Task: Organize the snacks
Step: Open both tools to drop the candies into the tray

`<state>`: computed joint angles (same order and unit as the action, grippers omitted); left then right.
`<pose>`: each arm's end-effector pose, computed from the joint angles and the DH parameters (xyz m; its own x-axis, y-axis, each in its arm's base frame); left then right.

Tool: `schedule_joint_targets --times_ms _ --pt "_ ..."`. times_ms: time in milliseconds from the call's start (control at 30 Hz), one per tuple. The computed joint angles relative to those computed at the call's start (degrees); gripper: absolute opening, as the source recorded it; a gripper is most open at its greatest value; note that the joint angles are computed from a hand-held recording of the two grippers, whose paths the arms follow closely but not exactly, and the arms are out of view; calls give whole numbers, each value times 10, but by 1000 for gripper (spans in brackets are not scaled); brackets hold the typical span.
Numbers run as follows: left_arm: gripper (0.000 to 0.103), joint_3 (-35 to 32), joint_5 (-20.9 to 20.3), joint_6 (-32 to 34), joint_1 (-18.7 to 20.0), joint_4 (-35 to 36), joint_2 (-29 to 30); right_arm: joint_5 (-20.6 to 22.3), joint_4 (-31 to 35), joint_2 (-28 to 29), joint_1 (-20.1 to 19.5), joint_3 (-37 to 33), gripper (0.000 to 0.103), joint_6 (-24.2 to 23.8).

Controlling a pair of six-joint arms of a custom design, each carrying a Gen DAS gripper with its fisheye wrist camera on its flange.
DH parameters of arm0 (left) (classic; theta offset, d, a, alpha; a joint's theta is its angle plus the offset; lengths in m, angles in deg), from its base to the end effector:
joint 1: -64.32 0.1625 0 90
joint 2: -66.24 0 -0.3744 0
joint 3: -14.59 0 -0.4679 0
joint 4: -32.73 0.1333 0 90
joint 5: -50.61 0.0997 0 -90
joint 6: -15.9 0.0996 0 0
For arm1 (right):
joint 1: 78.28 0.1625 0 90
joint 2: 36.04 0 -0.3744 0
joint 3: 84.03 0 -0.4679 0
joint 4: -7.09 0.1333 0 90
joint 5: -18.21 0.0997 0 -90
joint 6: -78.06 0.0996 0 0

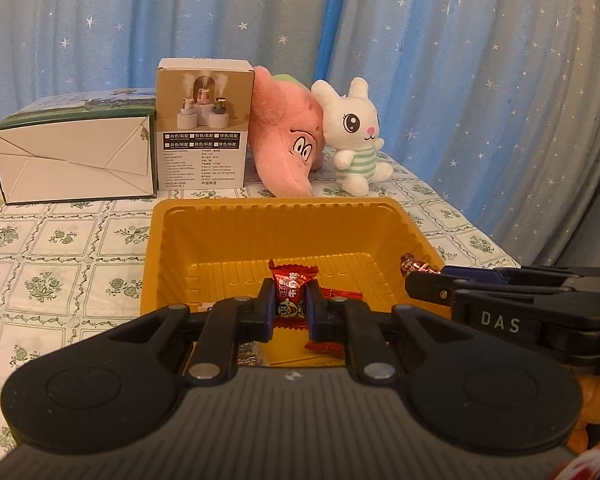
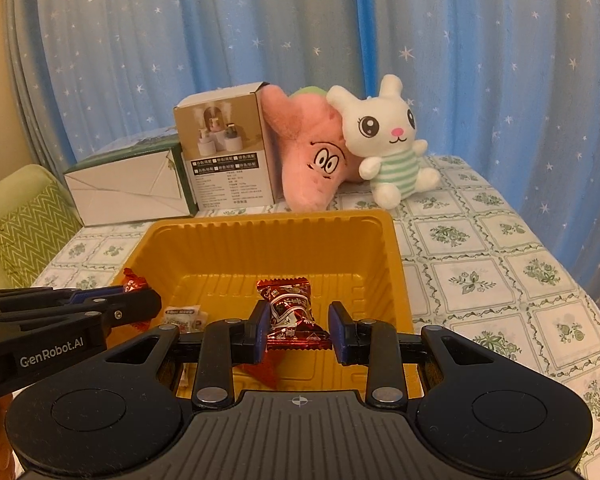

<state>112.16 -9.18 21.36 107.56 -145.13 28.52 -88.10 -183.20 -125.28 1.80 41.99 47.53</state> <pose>-0.3549 -0.5855 -0.0422 -0.6995 0.5231 -0.4869 0.7130 0.5576 -0.4252 0.0159 -0.5203 0.3033 -0.8161 0.1325 0.5626 -0.3921 0.5882 -0.7073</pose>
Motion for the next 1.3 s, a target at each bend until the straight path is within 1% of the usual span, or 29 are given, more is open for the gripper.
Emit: schedule_joint_targets --times_ms 200,233,267,300,333,667,1033,1100,1167,1200,1233,1267,1300 --pt "14 -5 -12 -3 4 3 5 -1 3 0 -1 -2 32 6" --pt "22 -5 -13 -4 5 4 5 0 5 0 -2 -2 32 8" --pt "42 -6 -11 -7 5 8 5 1 6 -1 -3 -1 32 9" --pt "50 -5 -7 -10 5 7 4 1 7 -1 -3 -1 32 10" --pt "53 -3 -5 -11 5 1 3 2 6 -1 -3 -1 32 12" --pt "54 2 19 -17 4 13 -4 7 5 -4 -5 0 32 22" --pt "56 3 21 -13 3 14 -4 12 6 -7 -7 1 32 33" --pt "58 4 21 -13 3 14 -4 19 4 -8 -10 1 32 38" --pt "59 4 23 -12 3 15 -4 41 1 -14 -17 4 32 52" --pt "59 5 24 -11 3 15 -4 49 3 -17 -19 4 35 60" --pt "59 5 25 -12 2 15 -4 52 2 -18 -22 4 54 67" --pt "59 5 25 -12 2 15 -4 57 -3 -20 -25 5 66 75" --pt "59 5 25 -12 3 16 -4 64 -13 -22 -29 8 75 83"
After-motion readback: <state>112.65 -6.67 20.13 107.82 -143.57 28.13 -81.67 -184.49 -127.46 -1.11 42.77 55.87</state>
